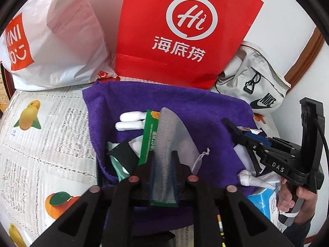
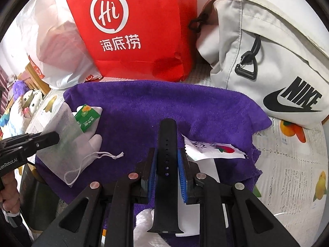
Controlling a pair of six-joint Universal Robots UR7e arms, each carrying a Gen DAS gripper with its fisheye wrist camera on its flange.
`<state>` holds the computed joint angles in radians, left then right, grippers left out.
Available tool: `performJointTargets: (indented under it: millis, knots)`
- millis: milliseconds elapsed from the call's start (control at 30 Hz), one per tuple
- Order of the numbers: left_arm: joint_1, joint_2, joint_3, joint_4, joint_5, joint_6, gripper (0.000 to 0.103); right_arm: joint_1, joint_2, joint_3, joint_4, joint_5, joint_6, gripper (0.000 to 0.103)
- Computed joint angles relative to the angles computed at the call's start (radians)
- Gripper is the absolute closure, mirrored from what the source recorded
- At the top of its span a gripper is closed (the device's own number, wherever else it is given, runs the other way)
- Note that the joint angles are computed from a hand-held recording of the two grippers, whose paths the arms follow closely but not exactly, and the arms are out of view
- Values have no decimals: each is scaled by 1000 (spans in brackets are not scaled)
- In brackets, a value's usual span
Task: Organize soft objects
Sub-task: 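Release the mesh bag onto the towel with the left tool while the right tool releases the strap, then withdraw both tools from the towel back over the remaining items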
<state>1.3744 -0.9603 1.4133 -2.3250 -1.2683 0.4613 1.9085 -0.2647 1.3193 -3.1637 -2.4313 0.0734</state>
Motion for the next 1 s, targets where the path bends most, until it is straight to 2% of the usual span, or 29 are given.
performJointTargets:
  millis: [67, 167, 233, 333, 433, 500, 667, 767, 900, 1000]
  knots:
    - [-1, -4, 0, 2, 10, 1, 84, 1, -2, -1, 11, 2, 5, 80]
    - [-8, -14, 11, -2, 37, 6, 76, 6, -10, 10, 14, 10, 22, 60]
    - [-12, -26, 21, -7, 53, 4, 73, 18, -11, 16, -4, -3, 16, 58]
    - [-18, -51, 46, -28, 82, 5, 59, 36, -20, 39, -34, -8, 20, 56]
    - [-23, -82, 70, -37, 88, 0, 58, 62, -31, 69, -71, -21, 26, 54]
    - [-26, -105, 90, -49, 91, 3, 54, 83, -37, 93, -99, -34, 28, 49]
    - [-24, -169, 141, -58, 87, 1, 54, 142, -34, 149, -183, -58, 29, 40]
    - [-20, -203, 167, -60, 81, -5, 54, 174, -15, 166, -213, -58, 44, 38]
    - [-5, -245, 195, -52, 70, -2, 54, 209, 22, 179, -230, -58, 84, 30]
    - [9, -270, 206, -36, 53, -8, 54, 227, 53, 174, -211, -65, 100, 30]
